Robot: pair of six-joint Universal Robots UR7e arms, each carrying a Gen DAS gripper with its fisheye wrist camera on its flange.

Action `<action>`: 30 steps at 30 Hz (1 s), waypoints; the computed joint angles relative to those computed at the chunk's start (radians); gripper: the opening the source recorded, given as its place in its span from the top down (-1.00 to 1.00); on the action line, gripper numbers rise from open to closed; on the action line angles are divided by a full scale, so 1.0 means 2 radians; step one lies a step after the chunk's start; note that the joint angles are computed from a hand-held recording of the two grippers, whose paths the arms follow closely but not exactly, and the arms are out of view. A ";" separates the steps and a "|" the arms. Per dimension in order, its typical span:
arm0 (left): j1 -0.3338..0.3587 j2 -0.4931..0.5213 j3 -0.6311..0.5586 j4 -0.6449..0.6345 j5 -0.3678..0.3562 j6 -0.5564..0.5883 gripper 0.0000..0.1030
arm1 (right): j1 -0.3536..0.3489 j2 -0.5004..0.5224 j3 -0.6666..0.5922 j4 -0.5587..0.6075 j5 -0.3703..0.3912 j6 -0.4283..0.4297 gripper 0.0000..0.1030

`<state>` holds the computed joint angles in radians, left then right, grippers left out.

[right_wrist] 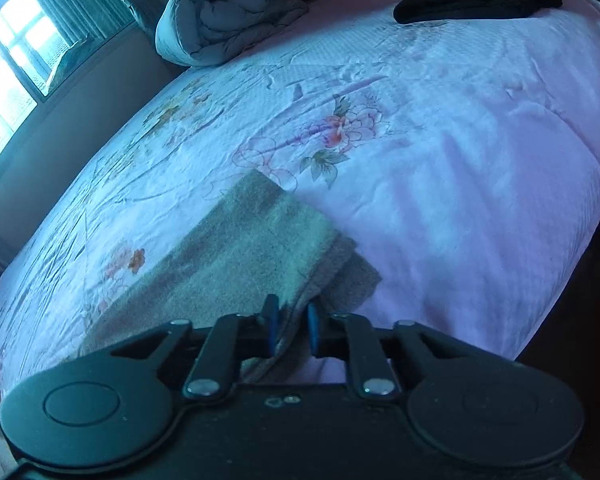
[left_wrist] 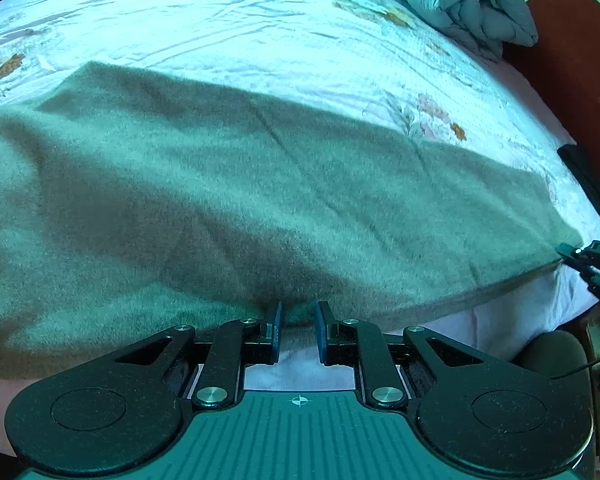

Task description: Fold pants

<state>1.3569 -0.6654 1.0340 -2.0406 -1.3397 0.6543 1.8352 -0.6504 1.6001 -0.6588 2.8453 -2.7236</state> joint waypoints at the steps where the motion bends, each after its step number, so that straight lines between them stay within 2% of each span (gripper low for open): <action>1: 0.001 -0.001 0.000 0.001 -0.003 -0.005 0.68 | 0.002 0.000 0.004 -0.015 0.005 -0.015 0.99; 2: 0.002 -0.002 -0.004 0.007 -0.008 -0.012 0.68 | 0.004 0.001 0.004 -0.021 0.014 -0.029 0.99; 3: 0.004 -0.002 -0.009 0.014 -0.010 -0.020 0.68 | 0.004 0.003 0.000 -0.007 0.020 -0.024 1.00; 5: 0.008 -0.005 -0.012 0.009 -0.012 -0.034 0.68 | 0.001 0.008 -0.014 0.045 0.015 0.015 0.92; 8: 0.014 -0.013 -0.013 -0.019 -0.010 -0.042 0.68 | 0.012 0.007 -0.016 0.025 0.017 -0.016 0.58; 10: 0.017 -0.014 -0.012 -0.050 -0.004 -0.036 0.68 | 0.021 0.015 -0.033 0.050 0.021 -0.019 0.59; 13: 0.021 -0.001 -0.038 -0.048 0.005 -0.038 0.68 | 0.034 0.032 -0.058 0.051 0.039 -0.069 0.56; 14: 0.022 0.003 -0.045 -0.047 0.006 -0.041 0.68 | 0.038 0.033 -0.058 0.035 0.035 -0.090 0.56; 15: 0.023 0.007 -0.054 -0.042 0.009 -0.048 0.68 | 0.041 0.033 -0.059 0.029 0.019 -0.103 0.51; 17: 0.029 0.015 -0.078 -0.022 0.009 -0.076 0.68 | 0.044 0.047 -0.093 0.080 -0.021 -0.108 0.39; 21: 0.034 0.015 -0.084 -0.031 0.018 -0.067 0.68 | 0.037 0.080 -0.159 0.181 -0.182 -0.069 0.38; 24: 0.038 0.024 -0.106 -0.007 0.018 -0.089 0.68 | 0.027 0.140 -0.261 0.280 -0.275 -0.041 0.44; 27: 0.044 0.023 -0.115 0.003 0.012 -0.096 0.68 | 0.013 0.195 -0.354 0.365 -0.348 0.002 0.47; 30: 0.046 0.022 -0.111 -0.020 0.018 -0.080 0.68 | 0.003 0.225 -0.404 0.404 -0.378 0.039 0.47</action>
